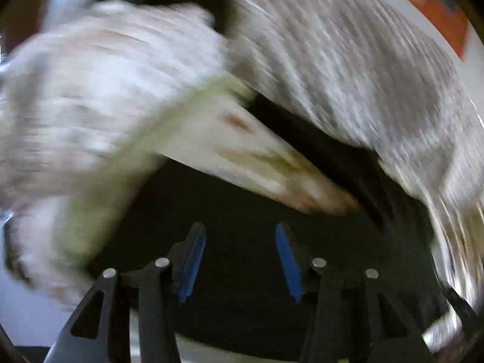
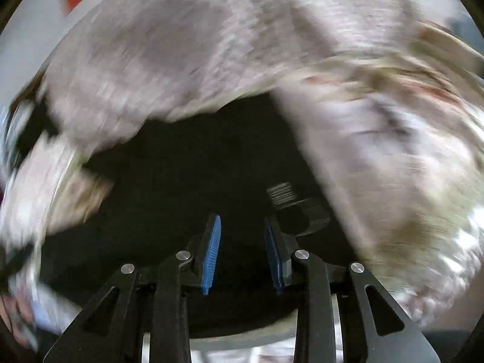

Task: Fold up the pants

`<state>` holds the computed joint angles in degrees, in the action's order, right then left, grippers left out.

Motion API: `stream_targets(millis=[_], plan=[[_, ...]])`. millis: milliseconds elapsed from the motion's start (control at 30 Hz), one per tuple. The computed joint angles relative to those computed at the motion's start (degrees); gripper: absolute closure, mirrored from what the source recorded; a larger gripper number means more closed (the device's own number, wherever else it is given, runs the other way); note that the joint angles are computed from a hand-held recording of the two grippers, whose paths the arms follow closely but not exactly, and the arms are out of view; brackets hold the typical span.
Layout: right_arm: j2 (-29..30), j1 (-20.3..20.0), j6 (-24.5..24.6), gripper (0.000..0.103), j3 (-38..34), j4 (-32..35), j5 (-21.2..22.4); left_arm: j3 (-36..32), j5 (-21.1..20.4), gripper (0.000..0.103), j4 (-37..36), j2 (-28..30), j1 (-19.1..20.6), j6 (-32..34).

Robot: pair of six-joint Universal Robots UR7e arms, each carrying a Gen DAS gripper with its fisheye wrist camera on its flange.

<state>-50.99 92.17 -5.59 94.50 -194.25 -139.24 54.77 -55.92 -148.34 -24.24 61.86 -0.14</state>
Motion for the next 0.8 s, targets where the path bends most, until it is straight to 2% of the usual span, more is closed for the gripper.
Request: stream_targets(millis=[100,133,167,200,233,267,333,400,500,567,600,667,800], plan=[[1.9,-0.7,-2.5,0.071,-1.3,8.3,0.7,0.1,-3.7,0.051,2.4,1.7,-0.3,3.6],[2.5,-0.6,-4.4,0.07,-1.5,9.4,-1.0,1.7,-2.6,0.051,1.8,1.6,-0.8,4.3],[3.7,0.3,-8.7,0.067,-2.2,8.2,-4.1,1.9,-1.3,0.051,2.8,2.2,-1.0,5.3],[4.7,0.6,-11.5,0.062,-2.8,7.1,-6.3,2.5,0.1,0.051,2.3,2.6,-1.3,6.7],[4.7,0.7,-11.9,0.061,-2.8,7.1,-6.9,3.6,1.9,0.051,-0.7,2.9,-1.7,10.4],[4.3,0.7,-11.2,0.061,-2.4,7.3,-6.9,4.0,2.9,0.051,-1.6,2.9,-1.9,12.1],[3.5,0.6,-9.3,0.061,-2.3,8.1,-5.8,2.8,3.3,0.051,0.0,3.1,-2.0,11.6],[4.0,0.8,-11.9,0.061,-3.5,4.8,-4.4,-0.9,5.0,0.051,0.6,4.4,-1.8,11.0],[4.8,0.9,-12.3,0.057,-5.8,4.9,-3.7,-8.5,9.5,0.051,2.3,7.6,-0.6,9.4],[5.8,0.2,-11.6,0.054,-8.1,7.6,-6.3,-15.4,14.9,0.05,5.6,10.8,0.1,8.5],[6.0,-0.5,-9.4,0.054,-9.0,10.1,-7.6,-16.4,14.9,0.05,5.0,11.4,0.3,8.8],[4.9,-1.0,-7.0,0.054,-7.8,9.4,-5.8,-18.7,15.2,0.049,7.1,12.1,0.5,6.9],[4.5,-0.3,-8.9,0.054,-6.9,4.0,-4.5,-15.1,14.7,0.05,5.2,10.3,-0.4,6.5]])
